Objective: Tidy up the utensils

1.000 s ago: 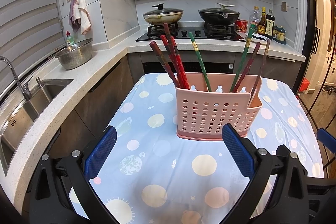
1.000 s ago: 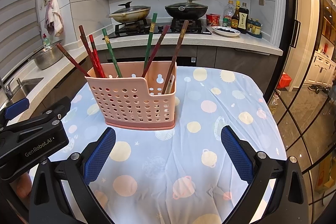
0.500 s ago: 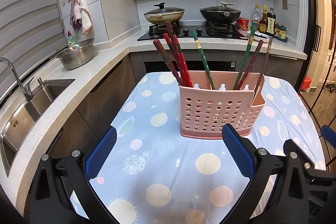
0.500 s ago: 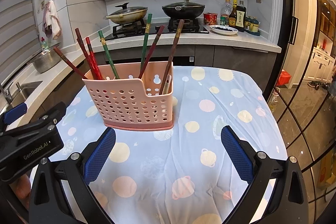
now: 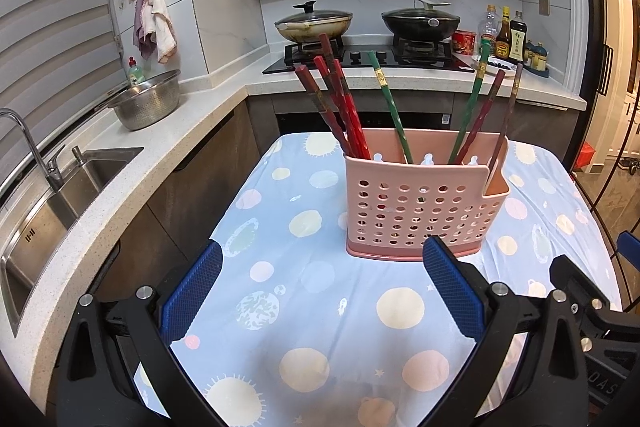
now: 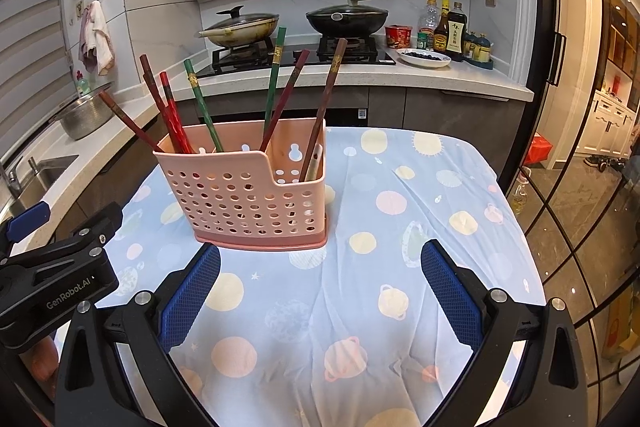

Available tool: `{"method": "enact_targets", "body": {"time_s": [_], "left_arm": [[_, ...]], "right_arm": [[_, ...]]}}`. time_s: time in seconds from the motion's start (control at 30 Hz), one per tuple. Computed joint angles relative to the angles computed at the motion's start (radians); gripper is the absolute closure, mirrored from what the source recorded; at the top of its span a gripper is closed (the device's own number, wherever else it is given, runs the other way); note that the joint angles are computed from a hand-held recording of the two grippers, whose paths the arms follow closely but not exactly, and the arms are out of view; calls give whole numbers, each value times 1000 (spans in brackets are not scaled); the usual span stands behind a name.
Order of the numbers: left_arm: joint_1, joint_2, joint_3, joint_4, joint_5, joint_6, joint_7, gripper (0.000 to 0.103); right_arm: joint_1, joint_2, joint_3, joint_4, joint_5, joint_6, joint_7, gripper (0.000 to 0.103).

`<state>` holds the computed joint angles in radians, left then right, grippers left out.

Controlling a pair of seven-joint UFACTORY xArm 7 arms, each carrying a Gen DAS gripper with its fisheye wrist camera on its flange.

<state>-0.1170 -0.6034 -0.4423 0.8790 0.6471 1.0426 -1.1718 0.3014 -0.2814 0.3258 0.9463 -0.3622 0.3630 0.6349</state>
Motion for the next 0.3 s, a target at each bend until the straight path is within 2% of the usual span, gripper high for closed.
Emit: {"method": "enact_targets", "body": {"time_s": [0.3], "left_arm": [[-1,-8,8,-13,-8,-2,-5,7]], "right_arm": [[-2,3,1,3,-9,4,5,6]]}}
